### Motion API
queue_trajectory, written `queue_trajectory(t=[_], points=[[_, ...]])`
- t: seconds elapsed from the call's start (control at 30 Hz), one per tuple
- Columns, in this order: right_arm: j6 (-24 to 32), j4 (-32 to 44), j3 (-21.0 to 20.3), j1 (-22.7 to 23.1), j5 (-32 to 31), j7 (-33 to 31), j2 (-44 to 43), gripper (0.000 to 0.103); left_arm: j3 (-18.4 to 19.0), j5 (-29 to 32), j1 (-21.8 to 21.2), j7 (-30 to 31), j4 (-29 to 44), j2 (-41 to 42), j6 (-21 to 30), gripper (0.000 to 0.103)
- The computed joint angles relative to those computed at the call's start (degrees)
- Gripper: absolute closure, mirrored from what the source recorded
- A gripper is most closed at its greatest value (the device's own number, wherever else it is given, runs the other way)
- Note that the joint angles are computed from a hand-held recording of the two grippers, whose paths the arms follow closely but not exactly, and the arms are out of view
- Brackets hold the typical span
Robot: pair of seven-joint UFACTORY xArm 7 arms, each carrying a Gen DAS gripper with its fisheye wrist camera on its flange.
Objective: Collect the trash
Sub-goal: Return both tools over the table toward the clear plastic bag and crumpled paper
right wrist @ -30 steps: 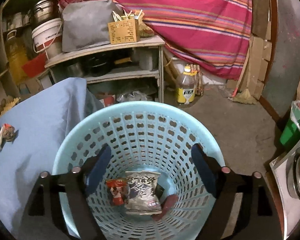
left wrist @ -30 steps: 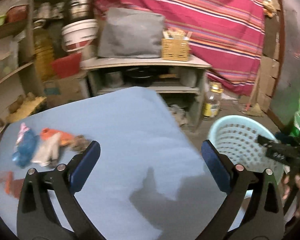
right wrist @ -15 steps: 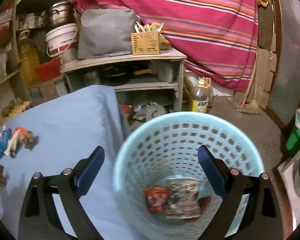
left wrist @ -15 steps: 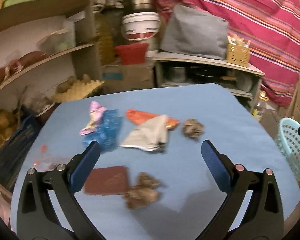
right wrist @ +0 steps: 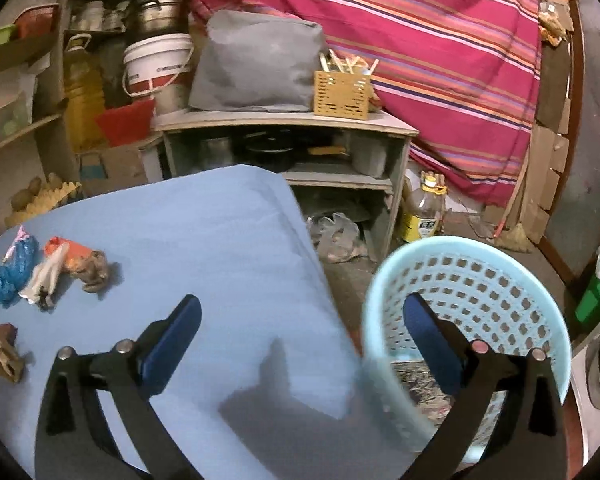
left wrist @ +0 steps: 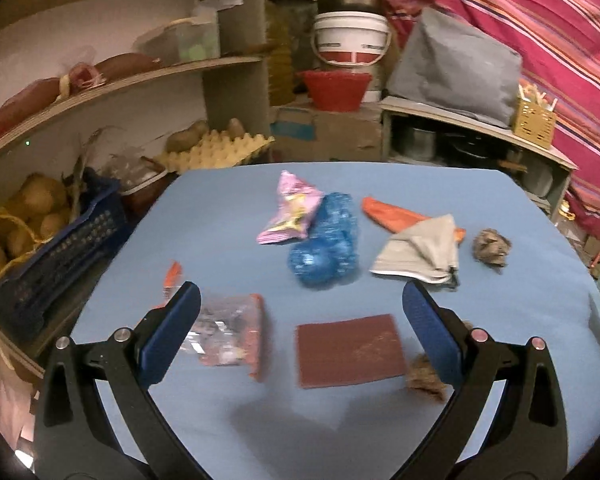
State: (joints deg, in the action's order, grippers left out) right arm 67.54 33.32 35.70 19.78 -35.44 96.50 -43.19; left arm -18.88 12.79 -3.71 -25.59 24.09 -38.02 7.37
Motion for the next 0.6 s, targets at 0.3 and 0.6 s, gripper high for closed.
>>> queue_trajectory(t=[0.3, 0.6], points=[[-5.3, 6.0, 2.2, -2.1, -5.8, 5.8, 10.7, 0.004, 3.8, 0.5, 2.1, 4.3, -2.5, 0.1, -1.8, 0.005], [-4.8, 11.9, 0.2, 1.4, -10.1, 9.2, 20.6, 0.004, 8.2, -2.2, 1.2, 9.1, -2.5, 3.6, -1.6, 0.005]])
